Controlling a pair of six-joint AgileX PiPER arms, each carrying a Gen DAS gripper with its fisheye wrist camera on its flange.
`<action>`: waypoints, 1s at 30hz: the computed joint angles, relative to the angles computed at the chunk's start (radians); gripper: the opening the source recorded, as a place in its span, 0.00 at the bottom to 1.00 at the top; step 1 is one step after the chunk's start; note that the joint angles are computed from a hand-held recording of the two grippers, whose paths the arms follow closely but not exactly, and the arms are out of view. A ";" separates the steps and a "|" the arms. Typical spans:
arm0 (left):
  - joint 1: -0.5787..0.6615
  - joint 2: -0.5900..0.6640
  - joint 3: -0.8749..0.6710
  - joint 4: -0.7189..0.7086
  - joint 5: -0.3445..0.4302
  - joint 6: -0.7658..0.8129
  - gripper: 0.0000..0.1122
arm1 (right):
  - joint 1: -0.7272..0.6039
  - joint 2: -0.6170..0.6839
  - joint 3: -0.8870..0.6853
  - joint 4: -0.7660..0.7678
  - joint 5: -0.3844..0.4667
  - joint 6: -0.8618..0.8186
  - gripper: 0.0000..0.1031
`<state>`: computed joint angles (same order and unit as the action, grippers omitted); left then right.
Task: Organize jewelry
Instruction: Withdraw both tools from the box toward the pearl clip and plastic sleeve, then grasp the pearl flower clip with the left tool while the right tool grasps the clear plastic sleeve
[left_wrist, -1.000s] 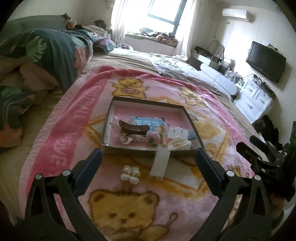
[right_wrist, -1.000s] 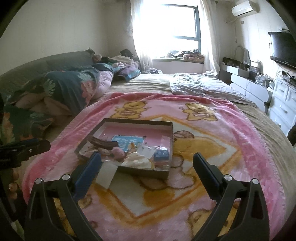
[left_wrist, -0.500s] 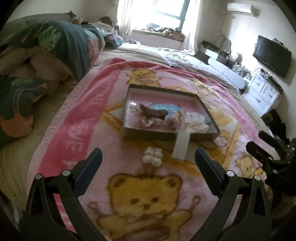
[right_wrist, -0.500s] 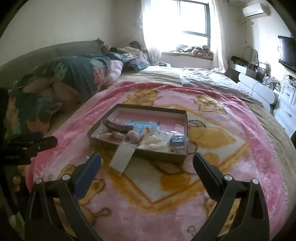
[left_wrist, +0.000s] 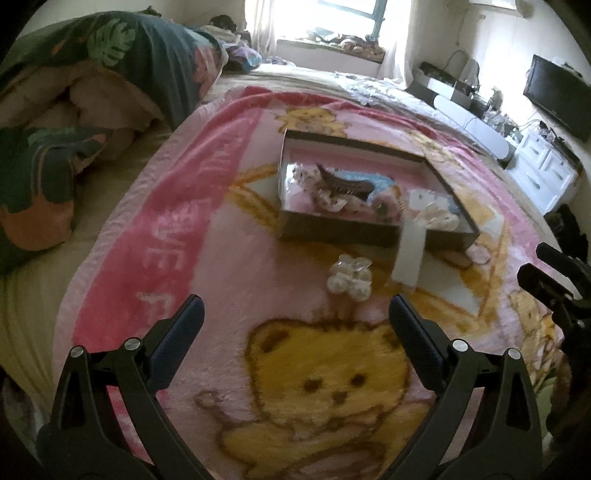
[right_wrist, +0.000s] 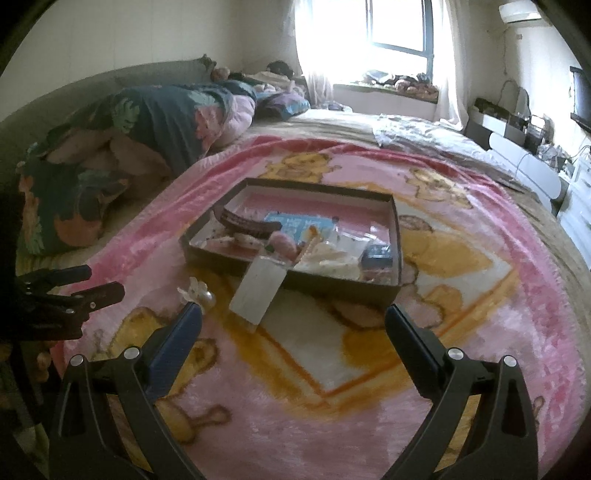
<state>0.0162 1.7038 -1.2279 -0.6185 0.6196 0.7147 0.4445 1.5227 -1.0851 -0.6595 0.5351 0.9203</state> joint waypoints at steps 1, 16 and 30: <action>-0.001 0.012 -0.004 0.010 0.003 -0.005 0.83 | -0.004 0.009 -0.001 0.011 -0.003 -0.006 0.96; -0.024 0.126 -0.016 0.002 0.001 0.049 0.83 | -0.169 0.273 -0.198 0.578 -0.045 -0.499 0.93; -0.053 0.197 -0.085 -0.037 0.020 0.064 0.65 | -0.189 0.488 -0.443 0.807 0.050 -0.701 0.53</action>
